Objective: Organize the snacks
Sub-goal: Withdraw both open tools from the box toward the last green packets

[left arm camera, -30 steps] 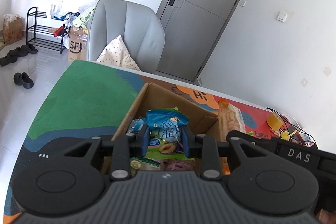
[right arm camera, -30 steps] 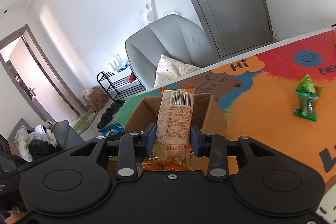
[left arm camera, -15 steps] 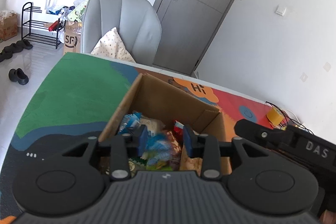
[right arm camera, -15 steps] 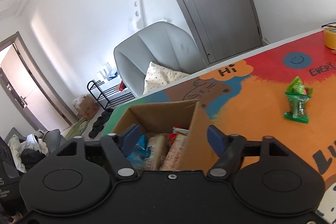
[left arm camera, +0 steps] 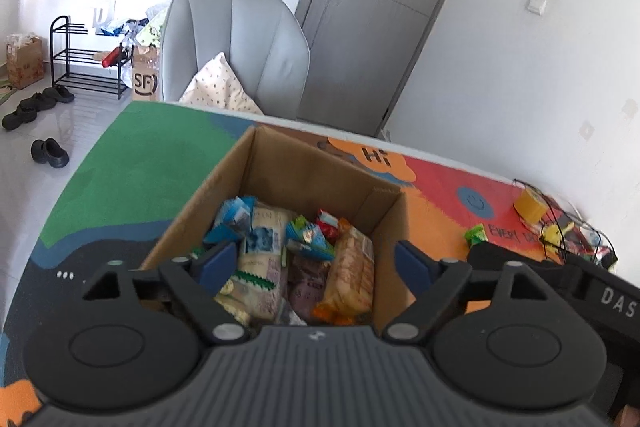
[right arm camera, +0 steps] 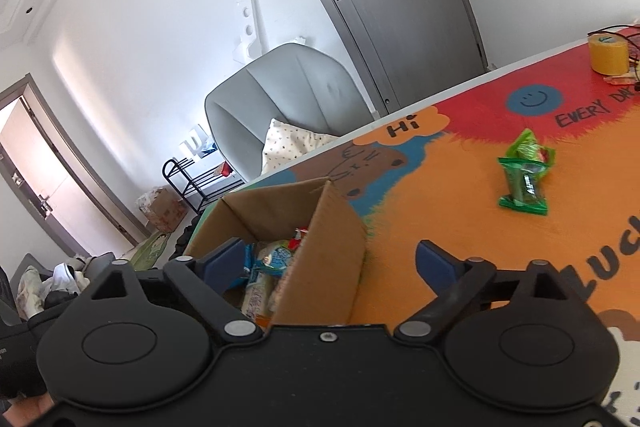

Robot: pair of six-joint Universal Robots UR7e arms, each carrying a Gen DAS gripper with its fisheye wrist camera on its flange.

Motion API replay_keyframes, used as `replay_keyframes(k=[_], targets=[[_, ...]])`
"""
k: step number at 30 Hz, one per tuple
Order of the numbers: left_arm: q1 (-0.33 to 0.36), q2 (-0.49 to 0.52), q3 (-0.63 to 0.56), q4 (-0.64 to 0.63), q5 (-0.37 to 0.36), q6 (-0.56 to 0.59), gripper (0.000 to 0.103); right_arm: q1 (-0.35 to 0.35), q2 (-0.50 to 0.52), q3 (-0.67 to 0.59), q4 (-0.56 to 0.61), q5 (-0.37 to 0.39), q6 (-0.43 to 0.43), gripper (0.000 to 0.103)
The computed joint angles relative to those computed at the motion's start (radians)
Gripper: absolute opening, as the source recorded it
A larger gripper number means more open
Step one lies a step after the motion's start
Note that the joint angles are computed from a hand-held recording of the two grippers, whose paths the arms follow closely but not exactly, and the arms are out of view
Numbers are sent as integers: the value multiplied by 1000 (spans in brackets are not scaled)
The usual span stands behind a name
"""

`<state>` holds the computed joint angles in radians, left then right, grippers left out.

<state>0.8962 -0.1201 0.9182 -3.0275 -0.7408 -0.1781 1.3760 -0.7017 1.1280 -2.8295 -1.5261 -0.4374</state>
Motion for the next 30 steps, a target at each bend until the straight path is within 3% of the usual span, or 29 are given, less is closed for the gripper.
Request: replay_keyframes(k=[5,14,30], targets=[[-14,-6,27,37,34,-43,87,-19,-33,23,31,13,-7,103],[-51,-14,76,34,77,-76,87,-50,-96,91,33,39,-9,103],[-98,32,37,50,60,-53,87,-101,-176,164,8,67,0,103]])
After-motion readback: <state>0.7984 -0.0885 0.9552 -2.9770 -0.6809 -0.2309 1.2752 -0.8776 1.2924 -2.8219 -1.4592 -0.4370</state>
